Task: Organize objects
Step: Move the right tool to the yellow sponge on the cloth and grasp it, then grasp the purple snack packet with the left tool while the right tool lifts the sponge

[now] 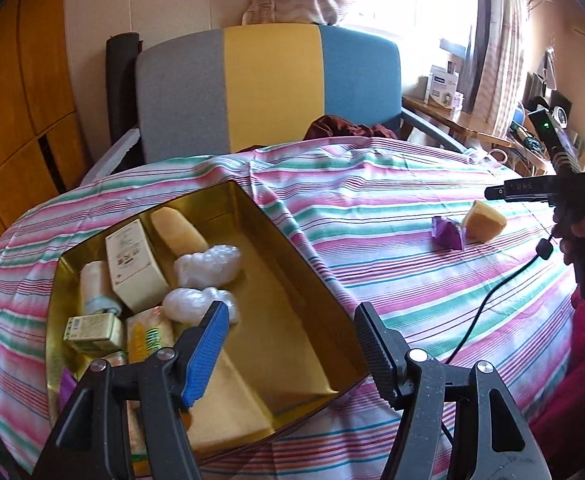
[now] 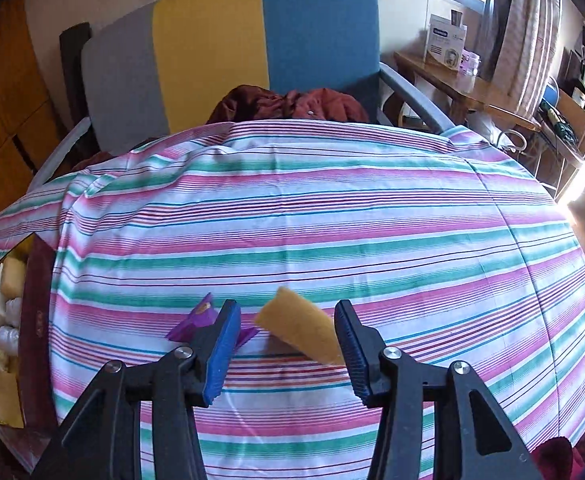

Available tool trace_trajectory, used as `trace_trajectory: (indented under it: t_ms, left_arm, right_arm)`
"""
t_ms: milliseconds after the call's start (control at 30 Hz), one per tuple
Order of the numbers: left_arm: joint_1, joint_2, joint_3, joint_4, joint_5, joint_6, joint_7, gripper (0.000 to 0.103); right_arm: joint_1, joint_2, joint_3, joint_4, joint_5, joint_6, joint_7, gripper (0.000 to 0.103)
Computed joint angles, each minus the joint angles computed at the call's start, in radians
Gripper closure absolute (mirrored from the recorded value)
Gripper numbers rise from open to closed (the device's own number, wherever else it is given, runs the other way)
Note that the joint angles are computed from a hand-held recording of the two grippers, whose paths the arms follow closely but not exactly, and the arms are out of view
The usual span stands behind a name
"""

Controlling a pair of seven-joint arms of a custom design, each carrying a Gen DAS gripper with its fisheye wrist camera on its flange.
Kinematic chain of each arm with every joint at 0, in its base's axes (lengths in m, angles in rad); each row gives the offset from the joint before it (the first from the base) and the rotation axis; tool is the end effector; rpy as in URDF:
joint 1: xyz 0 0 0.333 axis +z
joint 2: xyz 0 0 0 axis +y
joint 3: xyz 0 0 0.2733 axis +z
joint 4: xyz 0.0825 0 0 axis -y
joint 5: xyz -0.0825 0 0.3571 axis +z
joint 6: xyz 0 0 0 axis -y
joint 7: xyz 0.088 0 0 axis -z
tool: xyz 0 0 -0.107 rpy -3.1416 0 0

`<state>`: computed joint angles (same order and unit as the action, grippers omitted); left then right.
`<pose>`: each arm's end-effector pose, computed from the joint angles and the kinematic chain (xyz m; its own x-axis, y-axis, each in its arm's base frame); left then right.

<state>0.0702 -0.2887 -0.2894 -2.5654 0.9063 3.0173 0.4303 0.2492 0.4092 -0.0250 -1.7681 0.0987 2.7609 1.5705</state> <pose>0.4233 -0.1545 0.3984 0.0290 -0.9994 0.0187 -0.6991 -0.0336 -0.7143 0.6412 0.1438 0.3743 0.1689 -0.9831 -0.0709 -0.8299 -0.1031 -0.5483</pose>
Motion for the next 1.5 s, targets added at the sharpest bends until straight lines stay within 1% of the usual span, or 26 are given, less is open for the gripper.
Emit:
trace_trajectory:
  t_ms: [33, 100, 167, 233, 267, 367, 433, 500, 633, 667, 700, 733, 767, 800, 833, 933, 967, 1000, 1033, 1133, 1167, 1267, 1300, 1333, 1433, 1500]
  left_arm:
    - [-0.011, 0.015, 0.005, 0.012, -0.015, -0.003, 0.015, 0.037]
    - [-0.027, 0.042, 0.012, 0.032, -0.034, -0.007, 0.036, 0.037]
    - [-0.043, 0.067, 0.019, 0.051, -0.049, -0.013, 0.056, 0.037]
    - [-0.063, 0.089, 0.029, 0.068, -0.067, -0.017, 0.082, 0.036]
    - [-0.071, 0.098, 0.034, 0.074, -0.074, -0.015, 0.092, 0.036]
    - [-0.098, 0.129, 0.047, 0.095, -0.109, -0.010, 0.126, 0.034]
    - [-0.122, 0.151, 0.061, 0.109, -0.155, -0.010, 0.169, 0.034]
    - [-0.140, 0.172, 0.066, 0.126, -0.184, -0.006, 0.201, 0.034]
    - [-0.181, 0.220, 0.087, 0.170, -0.300, -0.005, 0.307, 0.034]
    - [-0.188, 0.233, 0.090, 0.185, -0.327, -0.006, 0.331, 0.034]
    - [-0.197, 0.246, 0.093, 0.200, -0.361, -0.007, 0.363, 0.034]
    - [-0.205, 0.261, 0.096, 0.217, -0.402, -0.005, 0.400, 0.034]
    - [-0.214, 0.278, 0.097, 0.235, -0.456, -0.005, 0.449, 0.034]
    - [-0.221, 0.296, 0.095, 0.255, -0.509, -0.005, 0.496, 0.034]
    - [-0.226, 0.317, 0.090, 0.280, -0.557, -0.009, 0.538, 0.034]
    - [-0.221, 0.386, 0.047, 0.360, -0.764, -0.035, 0.723, 0.036]
    - [-0.218, 0.411, 0.032, 0.391, -0.809, -0.045, 0.769, 0.037]
    - [-0.229, 0.438, 0.036, 0.425, -0.800, -0.061, 0.774, 0.039]
    - [-0.248, 0.470, 0.049, 0.468, -0.763, -0.082, 0.761, 0.041]
    - [-0.268, 0.554, 0.046, 0.576, -0.733, -0.128, 0.777, 0.041]
    - [-0.257, 0.585, 0.025, 0.617, -0.764, -0.152, 0.806, 0.041]
    - [-0.186, 0.683, -0.077, 0.734, -0.953, -0.241, 0.919, 0.045]
    - [-0.180, 0.711, -0.090, 0.769, -0.995, -0.267, 0.931, 0.051]
    - [-0.184, 0.742, -0.094, 0.808, -1.019, -0.290, 0.935, 0.053]
    - [-0.217, 0.824, -0.077, 0.922, -1.041, -0.346, 0.913, 0.054]
    - [-0.233, 0.879, -0.068, 0.997, -1.054, -0.370, 0.885, 0.054]
  right_arm:
    - [-0.027, 0.018, 0.020, 0.021, 0.048, -0.017, -0.008, 0.050]
    - [-0.085, 0.040, 0.066, 0.034, 0.167, -0.011, -0.029, 0.036]
    - [-0.101, 0.057, 0.075, 0.035, 0.221, 0.019, -0.036, 0.030]
    - [-0.126, 0.065, 0.103, 0.037, 0.269, 0.027, -0.088, 0.029]
    - [-0.127, 0.064, 0.106, 0.035, 0.279, 0.031, -0.107, 0.028]
    - [-0.117, 0.056, 0.105, 0.023, 0.291, 0.064, -0.150, 0.022]
    - [-0.119, 0.069, 0.111, 0.042, 0.298, 0.036, -0.181, 0.021]
    - [-0.105, 0.075, 0.103, 0.051, 0.279, 0.013, -0.207, 0.021]
    - [-0.012, 0.085, 0.024, 0.055, 0.122, -0.013, -0.185, 0.021]
    - [0.036, 0.093, -0.027, 0.056, 0.049, -0.016, -0.130, 0.022]
    - [0.075, 0.099, -0.072, 0.055, -0.031, -0.016, -0.065, 0.031]
    - [0.081, 0.099, -0.082, 0.052, -0.051, -0.020, -0.056, 0.043]
    - [0.061, 0.095, -0.065, 0.046, -0.046, -0.014, -0.062, 0.052]
    - [0.041, 0.084, -0.045, 0.034, -0.032, -0.001, -0.070, 0.067]
    - [0.029, 0.075, -0.035, 0.024, -0.022, 0.013, -0.069, 0.071]
    - [0.009, 0.055, -0.021, 0.004, -0.006, 0.033, -0.064, 0.071]
    - [0.008, 0.051, -0.020, 0.002, -0.004, 0.034, -0.060, 0.071]
    - [0.007, 0.048, -0.021, 0.001, -0.005, 0.034, -0.054, 0.071]
    - [0.006, 0.047, -0.022, 0.000, -0.005, 0.032, -0.050, 0.071]
    - [-0.006, 0.047, -0.016, 0.008, 0.005, 0.014, -0.044, 0.071]
    - [-0.008, 0.046, -0.017, 0.008, 0.007, 0.007, -0.039, 0.071]
    - [-0.003, 0.046, -0.034, 0.012, -0.008, -0.012, 0.001, 0.071]
    - [-0.010, 0.044, -0.030, 0.011, -0.002, -0.012, 0.003, 0.071]
    - [-0.017, 0.041, -0.025, 0.009, 0.005, -0.012, 0.003, 0.071]
    - [-0.034, 0.035, -0.010, 0.005, 0.025, -0.012, -0.006, 0.071]
    - [-0.031, 0.035, -0.016, 0.008, 0.020, -0.020, 0.001, 0.071]
